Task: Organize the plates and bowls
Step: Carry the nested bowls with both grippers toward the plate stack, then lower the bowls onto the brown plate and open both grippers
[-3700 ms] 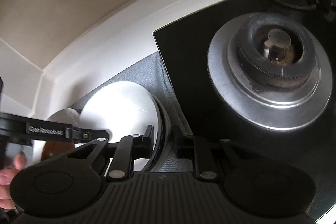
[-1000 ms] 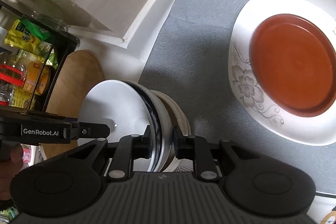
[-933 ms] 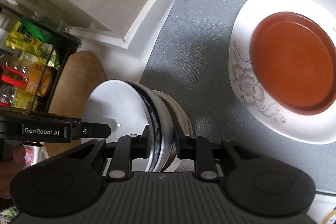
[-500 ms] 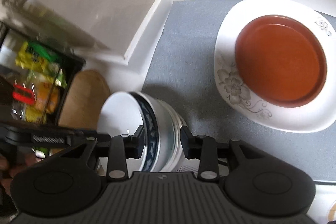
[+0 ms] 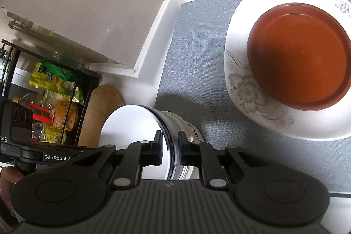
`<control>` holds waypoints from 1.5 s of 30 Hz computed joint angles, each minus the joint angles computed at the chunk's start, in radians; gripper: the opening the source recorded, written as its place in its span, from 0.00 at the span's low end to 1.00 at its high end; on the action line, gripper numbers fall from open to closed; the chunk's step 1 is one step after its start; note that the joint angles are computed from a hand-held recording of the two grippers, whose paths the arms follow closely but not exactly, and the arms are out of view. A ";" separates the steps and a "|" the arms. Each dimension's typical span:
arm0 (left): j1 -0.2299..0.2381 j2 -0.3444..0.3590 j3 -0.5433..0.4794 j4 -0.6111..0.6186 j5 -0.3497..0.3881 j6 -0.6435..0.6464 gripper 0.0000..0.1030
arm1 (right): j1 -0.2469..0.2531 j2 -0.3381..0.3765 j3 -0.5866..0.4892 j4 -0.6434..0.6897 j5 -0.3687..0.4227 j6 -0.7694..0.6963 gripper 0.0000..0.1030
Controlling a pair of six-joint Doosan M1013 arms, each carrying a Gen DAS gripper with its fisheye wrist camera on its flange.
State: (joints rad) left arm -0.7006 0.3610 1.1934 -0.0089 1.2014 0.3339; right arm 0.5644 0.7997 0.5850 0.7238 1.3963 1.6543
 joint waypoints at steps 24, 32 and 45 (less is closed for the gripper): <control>0.028 -0.005 0.102 -0.150 -0.168 0.028 0.60 | 0.002 -0.015 0.127 0.075 -0.018 0.059 0.62; 0.016 -0.010 0.067 -0.107 -0.094 0.059 0.42 | -0.010 -0.046 0.154 0.055 -0.028 0.048 0.37; -0.008 0.038 -0.042 -0.031 -0.006 0.058 0.42 | -0.013 -0.068 0.167 0.014 -0.071 0.040 0.35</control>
State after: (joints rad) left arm -0.7087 0.3990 1.1514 -0.0400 1.1950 0.3921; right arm 0.5512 0.7314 0.7521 0.7380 1.3254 1.6943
